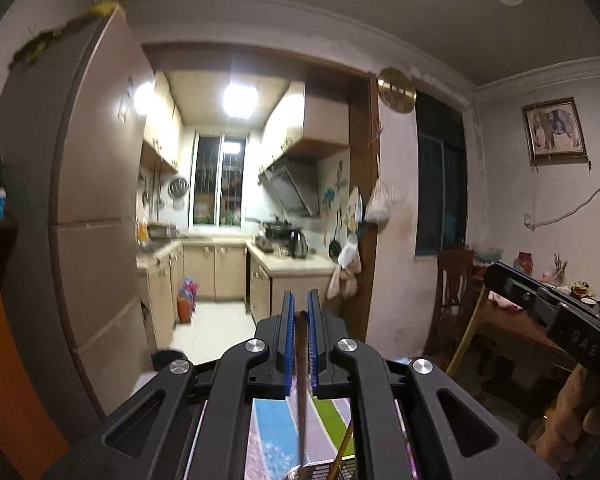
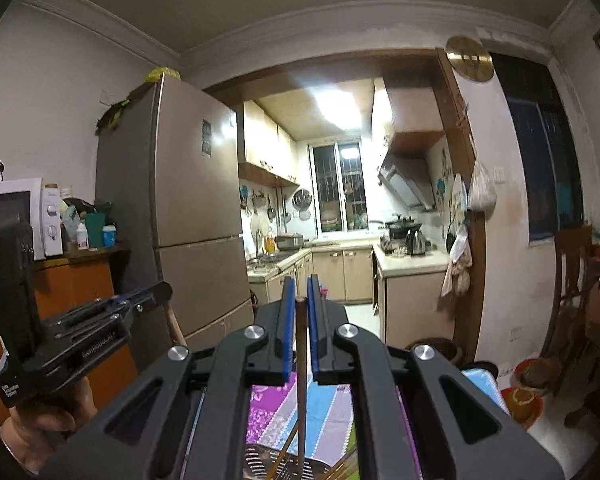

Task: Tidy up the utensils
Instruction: 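Lower the right tool's chopstick into the holder and open while the left tool does likewise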

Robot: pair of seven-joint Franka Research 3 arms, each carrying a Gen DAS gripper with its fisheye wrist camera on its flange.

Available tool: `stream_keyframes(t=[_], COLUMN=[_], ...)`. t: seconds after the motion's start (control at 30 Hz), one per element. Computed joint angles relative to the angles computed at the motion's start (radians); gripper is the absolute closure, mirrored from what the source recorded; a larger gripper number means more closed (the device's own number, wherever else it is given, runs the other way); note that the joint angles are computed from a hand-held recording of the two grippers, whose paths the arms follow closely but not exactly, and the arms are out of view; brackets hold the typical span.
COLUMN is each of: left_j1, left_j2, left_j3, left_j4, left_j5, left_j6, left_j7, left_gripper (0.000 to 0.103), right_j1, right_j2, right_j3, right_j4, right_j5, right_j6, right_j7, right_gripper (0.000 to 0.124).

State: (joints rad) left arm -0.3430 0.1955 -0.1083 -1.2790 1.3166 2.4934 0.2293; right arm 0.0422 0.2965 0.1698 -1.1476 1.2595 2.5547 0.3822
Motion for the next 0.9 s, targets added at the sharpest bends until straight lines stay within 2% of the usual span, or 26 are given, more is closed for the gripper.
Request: stream_keyframes(t=[0.2,0.4,0.5,0.6,0.67,0.7,0.83,0.87,0.9], left_j1=[0.046,0.055,0.053,0.057,0.06,0.063,0.079,0.083,0.088], left_j2=[0.013,0.028,0.015,-0.01,-0.051,-0.073,-0.207,-0.251,-0.294], left_j3=[0.001,0.014,0.02,0.02,0.019,0.013,-0.041,-0.062,-0.083], left_j4=[-0.061,-0.111,-0.15,-0.177,-0.206,-0.222,-0.32,-0.359,-0.4], left_j5=[-0.129,-0.179,-0.166,-0.144,-0.09,-0.062,0.035,0.063,0.084], left_j6=[0.079,0.096,0.09,0.082,0.08,0.078,-0.036,-0.074,-0.108], left_j7=[0.047,0.065,0.036,-0.011,-0.076,-0.108,-0.196,-0.218,-0.233], left_gripper=[0.096,0.095,0.095,0.095,0.095,0.095,0.095,0.091,0.083], right_j1=[0.02,0.043,0.044,0.038,0.004,-0.003,-0.05,-0.064,-0.07], right_j2=[0.036,0.056,0.059,0.058,0.034,0.03,-0.038,-0.073,-0.102], right_j3=[0.008,0.009,0.008,0.003,0.015,0.012,-0.011,-0.02,-0.034], right_j4=[-0.025,-0.071,-0.091,-0.09,-0.107,-0.106,-0.158,-0.196,-0.23], right_j5=[-0.04,-0.107,-0.14,-0.163,-0.096,-0.08,0.007,0.047,0.079], right_j6=[0.015,0.043,0.045,0.062,0.082,0.089,0.107,0.114,0.117], right_j7=[0.025,0.067,0.078,0.126,0.094,0.089,0.021,-0.033,-0.079], right_gripper=[0.119,0.119,0.119,0.107,0.093,0.093,0.093,0.093,0.093])
